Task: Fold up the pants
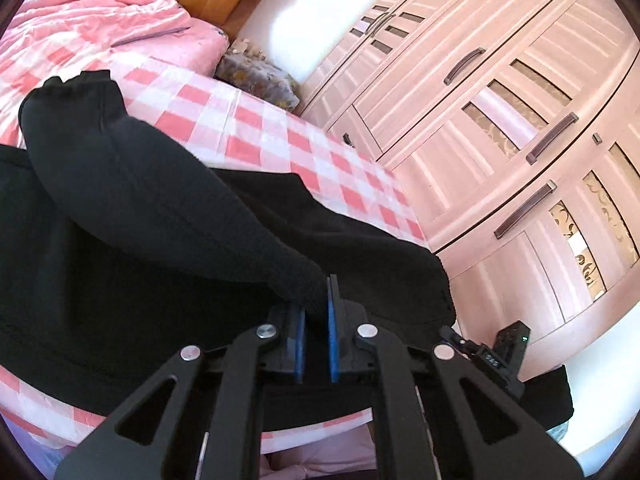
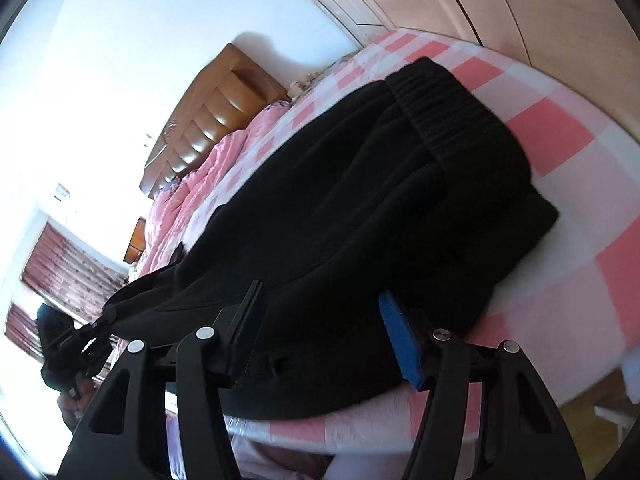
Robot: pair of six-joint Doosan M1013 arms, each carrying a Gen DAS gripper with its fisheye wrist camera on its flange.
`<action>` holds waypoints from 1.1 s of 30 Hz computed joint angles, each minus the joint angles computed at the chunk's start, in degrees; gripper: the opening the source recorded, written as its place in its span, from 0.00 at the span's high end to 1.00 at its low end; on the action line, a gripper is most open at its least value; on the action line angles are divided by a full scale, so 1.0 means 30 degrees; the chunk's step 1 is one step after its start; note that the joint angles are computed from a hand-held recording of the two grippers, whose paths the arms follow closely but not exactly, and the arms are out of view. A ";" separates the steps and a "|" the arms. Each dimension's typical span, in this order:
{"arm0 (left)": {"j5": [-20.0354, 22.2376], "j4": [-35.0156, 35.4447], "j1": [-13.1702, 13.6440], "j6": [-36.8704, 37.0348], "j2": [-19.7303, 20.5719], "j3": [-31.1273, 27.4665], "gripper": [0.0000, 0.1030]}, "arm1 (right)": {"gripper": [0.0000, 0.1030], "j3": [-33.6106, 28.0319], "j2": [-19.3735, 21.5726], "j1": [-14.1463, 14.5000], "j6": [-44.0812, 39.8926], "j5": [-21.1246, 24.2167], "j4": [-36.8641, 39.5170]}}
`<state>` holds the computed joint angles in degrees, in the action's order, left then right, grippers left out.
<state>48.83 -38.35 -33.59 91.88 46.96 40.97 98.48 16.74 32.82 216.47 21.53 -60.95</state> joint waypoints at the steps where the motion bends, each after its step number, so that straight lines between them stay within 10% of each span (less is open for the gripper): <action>1: -0.0095 -0.0005 -0.0082 -0.0022 -0.0043 0.0106 0.92 | 0.50 0.0072 0.0079 -0.0089 0.1274 -0.0176 -0.0904; 2: -0.0161 -0.0009 -0.0136 -0.0041 -0.0045 0.0185 0.92 | 0.73 0.0133 0.0114 -0.0100 0.2365 -0.0111 -0.1798; 10: -0.0295 0.1295 -0.0201 -0.0012 -0.1055 0.1839 0.92 | 0.87 0.0023 -0.0514 0.0884 0.1824 0.2278 -0.2806; 33: 0.1119 0.3809 -0.0474 -0.1489 -0.0904 0.3540 0.90 | 0.92 0.0232 -0.0169 0.1253 -0.1673 0.3203 0.1561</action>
<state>52.18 -26.93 -35.02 87.41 44.25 51.59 99.18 16.23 36.58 211.45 31.14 -56.26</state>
